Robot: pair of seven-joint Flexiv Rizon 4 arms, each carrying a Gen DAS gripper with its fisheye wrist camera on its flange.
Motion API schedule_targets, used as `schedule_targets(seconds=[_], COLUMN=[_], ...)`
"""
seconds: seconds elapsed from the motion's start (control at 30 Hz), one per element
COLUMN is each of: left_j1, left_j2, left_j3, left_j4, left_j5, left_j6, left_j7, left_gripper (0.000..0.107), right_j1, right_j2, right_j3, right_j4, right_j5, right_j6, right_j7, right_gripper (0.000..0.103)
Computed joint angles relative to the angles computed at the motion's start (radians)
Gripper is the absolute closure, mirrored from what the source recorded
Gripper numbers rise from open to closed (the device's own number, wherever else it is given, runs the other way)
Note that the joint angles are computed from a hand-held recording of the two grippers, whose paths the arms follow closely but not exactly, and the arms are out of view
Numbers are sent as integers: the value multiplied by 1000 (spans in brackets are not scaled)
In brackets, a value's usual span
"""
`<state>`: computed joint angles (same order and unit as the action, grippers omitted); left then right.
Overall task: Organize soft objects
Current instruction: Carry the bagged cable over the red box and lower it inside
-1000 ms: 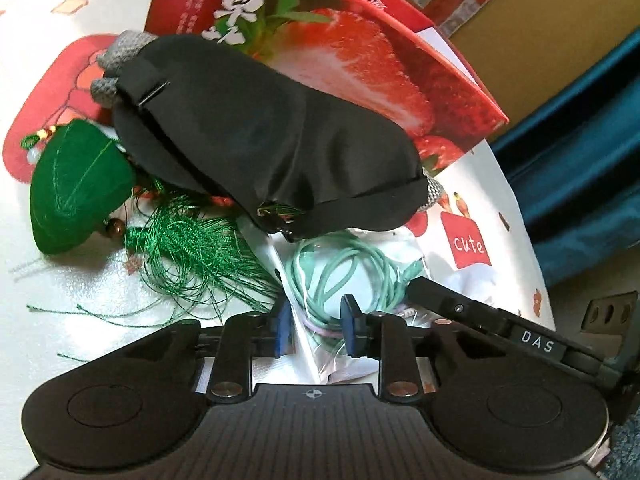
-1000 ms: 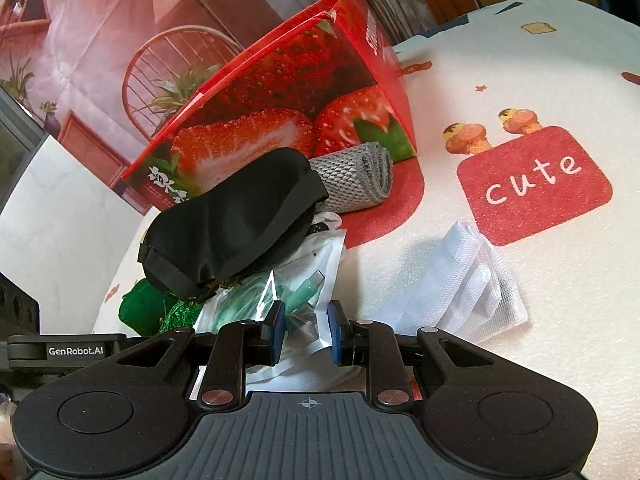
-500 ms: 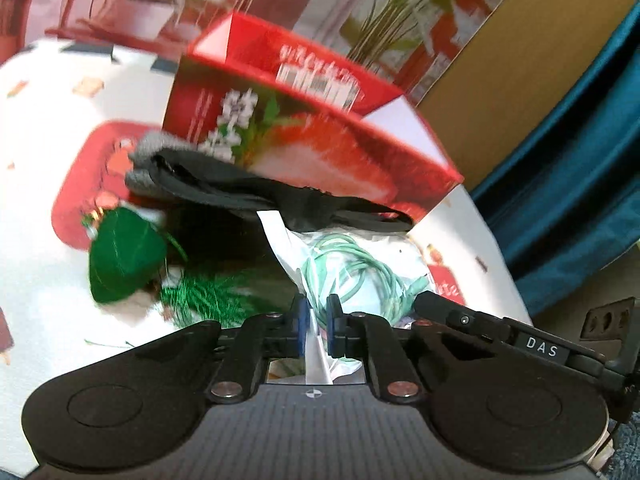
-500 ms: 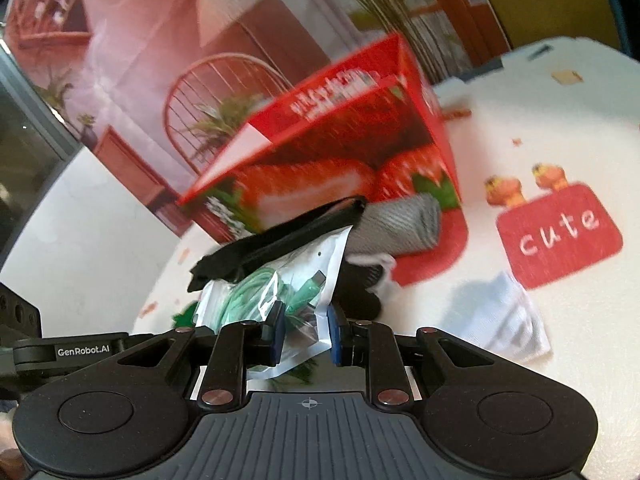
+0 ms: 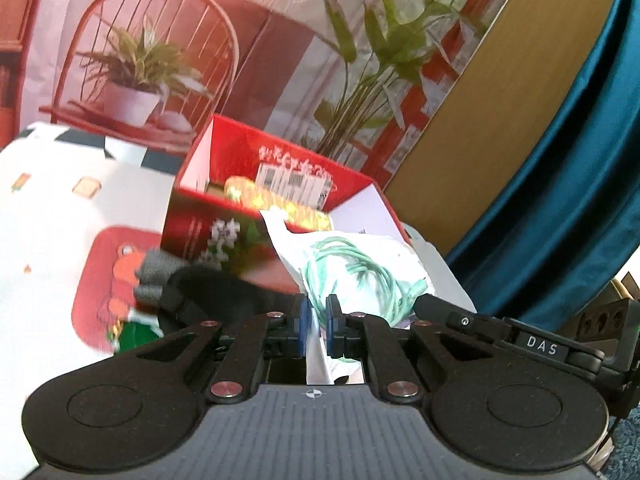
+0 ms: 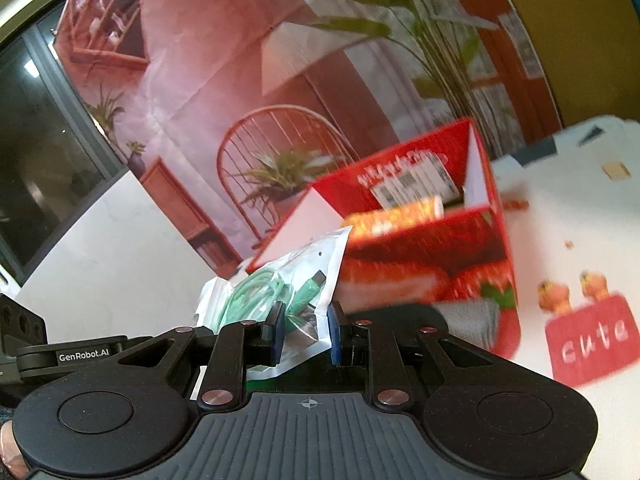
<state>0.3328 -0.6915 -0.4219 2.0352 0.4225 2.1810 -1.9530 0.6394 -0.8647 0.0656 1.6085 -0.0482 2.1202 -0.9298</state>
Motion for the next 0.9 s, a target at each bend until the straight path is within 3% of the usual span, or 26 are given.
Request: schedule_targets(seconds=[0.13,0.3,0.43,0.63,0.7,0.9], left_j1=[-6,26,-10,-101,-113,-216], left_j2=[-2,-25,-59,-127,-152,-192], left_j3=[-6,-82,-80,-18,-15,94], left_j4=[-72,-178,-278,-432,-471,-598], left_j5=[-10,-64,-137,-254,-284,-377], left_j6=[-61,-221,-320,-456,-494,-660], left_j7=[38,114,203,321,361,446], left_gripper=[97,98,98,98,98,100], right_j1=[-25,-77,-122,-181,-188,-188], right_j2=[-21,-77,-141,-253,-288,-374], right_j3=[1,14,40,115,136,196], right_j4=[-81,-226,-360,-570,-641,-823], right_j5=[-43,-122,-193,-281,-294,-283], right_j6=[-53,-150,-248,-432,-513,-742], right_j7=[12,47,76,72,43,-85], right_gripper=[83,83,83,83,83,83])
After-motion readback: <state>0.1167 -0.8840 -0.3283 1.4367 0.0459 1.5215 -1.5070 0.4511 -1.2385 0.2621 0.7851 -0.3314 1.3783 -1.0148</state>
